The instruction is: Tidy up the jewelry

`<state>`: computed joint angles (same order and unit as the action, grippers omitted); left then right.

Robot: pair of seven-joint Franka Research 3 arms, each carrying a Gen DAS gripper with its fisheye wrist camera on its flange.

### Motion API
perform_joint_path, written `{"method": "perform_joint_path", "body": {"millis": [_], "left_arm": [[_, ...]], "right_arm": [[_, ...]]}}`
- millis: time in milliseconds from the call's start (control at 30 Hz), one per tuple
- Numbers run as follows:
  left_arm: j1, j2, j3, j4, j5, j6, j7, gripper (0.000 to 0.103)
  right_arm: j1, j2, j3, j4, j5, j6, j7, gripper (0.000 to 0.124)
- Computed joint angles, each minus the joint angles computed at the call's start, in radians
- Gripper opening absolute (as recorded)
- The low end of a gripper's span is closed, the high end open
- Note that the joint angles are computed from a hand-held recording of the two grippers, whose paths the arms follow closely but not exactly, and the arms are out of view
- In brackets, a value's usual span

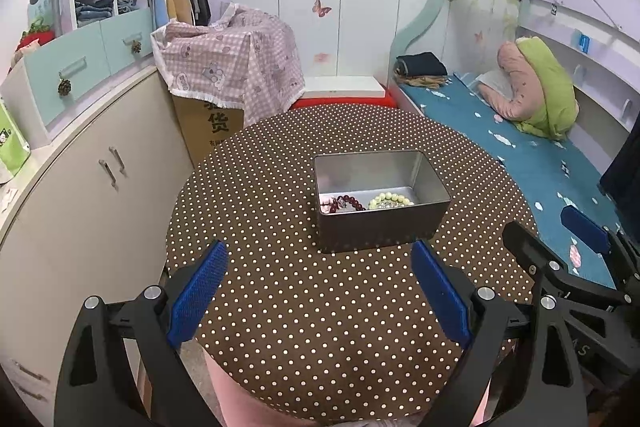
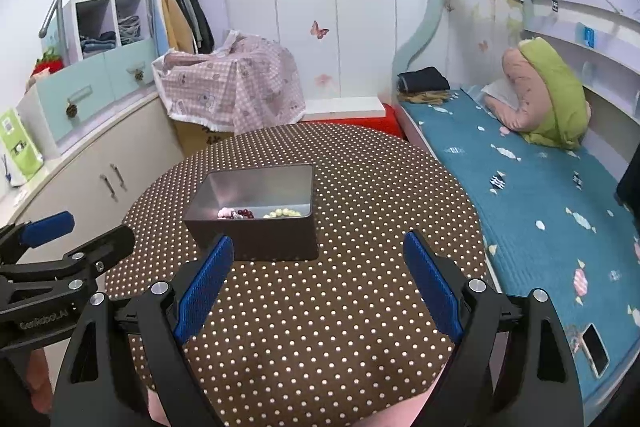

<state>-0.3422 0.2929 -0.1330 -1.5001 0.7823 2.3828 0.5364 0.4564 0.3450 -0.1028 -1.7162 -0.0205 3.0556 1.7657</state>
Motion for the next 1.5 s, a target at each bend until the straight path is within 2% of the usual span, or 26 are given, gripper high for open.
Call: {"method": "perform_joint_path", "body": {"millis": [100, 200, 1067, 1200, 1500], "left_arm": [[0.008, 0.010, -0.005, 0.009, -0.034, -0.002, 0.023, 0.090], [0.010, 0.018, -0.005, 0.017, -0.055, -0.004, 0.038, 0.090], [-0.001, 0.048, 0.006, 0.062, -0.088, -0.014, 0.071, 0.090], [-0.001, 0.057, 0.005, 0.073, -0.097, -0.017, 0.082, 0.090], [-0.013, 0.070, 0.011, 0.091, -0.090, -0.029, 0.080, 0.090]], "right_arm": [[0.014, 0.007, -0.017, 0.007, -0.013, -0.010, 0.018, 0.084], [-0.005, 0.015, 0.006, 0.018, 0.000, -0.021, 0.005, 0.084], [-0.011, 0.043, 0.013, 0.061, 0.006, -0.046, 0.007, 0.084], [0.005, 0.049, -0.005, 0.071, -0.009, -0.055, 0.032, 0.084], [-0.018, 0.064, 0.017, 0.091, 0.005, -0.068, 0.025, 0.084]]}}
